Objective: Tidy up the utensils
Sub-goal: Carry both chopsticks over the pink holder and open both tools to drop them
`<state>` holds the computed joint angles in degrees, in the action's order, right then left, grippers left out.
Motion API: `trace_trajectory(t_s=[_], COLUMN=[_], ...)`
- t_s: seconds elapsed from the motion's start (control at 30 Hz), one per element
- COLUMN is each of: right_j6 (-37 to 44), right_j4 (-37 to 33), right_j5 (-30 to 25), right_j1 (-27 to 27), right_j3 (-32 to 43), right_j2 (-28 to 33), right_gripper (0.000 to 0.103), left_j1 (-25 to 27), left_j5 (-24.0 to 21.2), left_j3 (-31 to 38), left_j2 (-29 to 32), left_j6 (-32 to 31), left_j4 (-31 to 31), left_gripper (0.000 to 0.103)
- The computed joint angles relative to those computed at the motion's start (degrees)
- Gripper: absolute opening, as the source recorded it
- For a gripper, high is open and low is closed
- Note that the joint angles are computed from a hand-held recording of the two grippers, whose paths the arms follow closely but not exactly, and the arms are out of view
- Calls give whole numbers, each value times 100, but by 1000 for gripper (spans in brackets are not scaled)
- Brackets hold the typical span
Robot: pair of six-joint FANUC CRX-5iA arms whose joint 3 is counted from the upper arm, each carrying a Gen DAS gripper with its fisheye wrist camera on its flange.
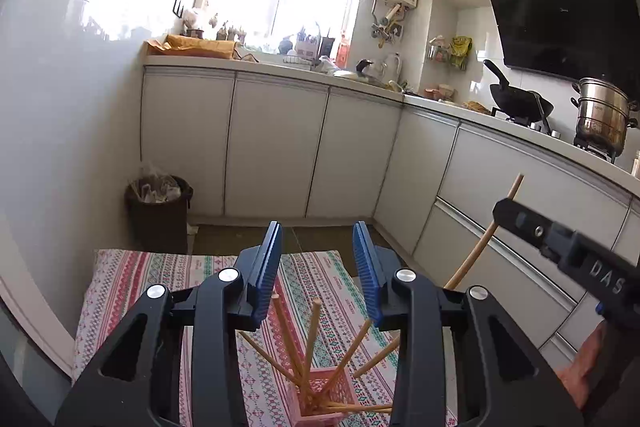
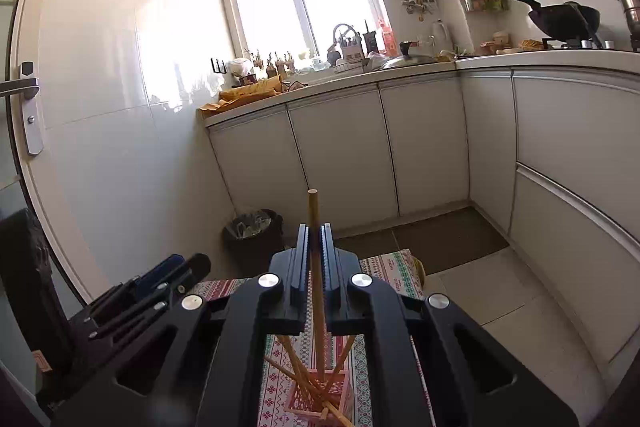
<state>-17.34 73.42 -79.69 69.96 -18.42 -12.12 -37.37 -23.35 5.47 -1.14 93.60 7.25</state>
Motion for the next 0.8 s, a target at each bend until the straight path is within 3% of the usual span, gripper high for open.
trace_trajectory(t_s=[0.2, 0.3, 0.33, 0.4, 0.47, 0.8], right_j6=[24, -17, -56, -185, -383, -563], right_j4=[-9, -91, -112, -113, -49, -136], right_j5=[82, 161, 163, 136, 104, -259], right_j1=[-29, -43, -45, -48, -39, 94], right_j3=[99, 109, 99, 64, -14, -68], right_j2=[139, 168, 178, 189, 160, 96], right_gripper=[6, 8, 11, 40, 50, 61], left_j1=[122, 155, 143, 131, 120, 107], left_j5=[149, 135, 102, 58, 29, -113], left_j3=[-79, -85, -55, -14, 10, 38], left_j2=[-285, -336, -347, -350, -364, -432], left_j6=[230, 273, 387, 505, 645, 1103], left_j4=[-175, -214, -361, -529, -696, -1105], left_gripper=[37, 44, 44, 44, 44, 57])
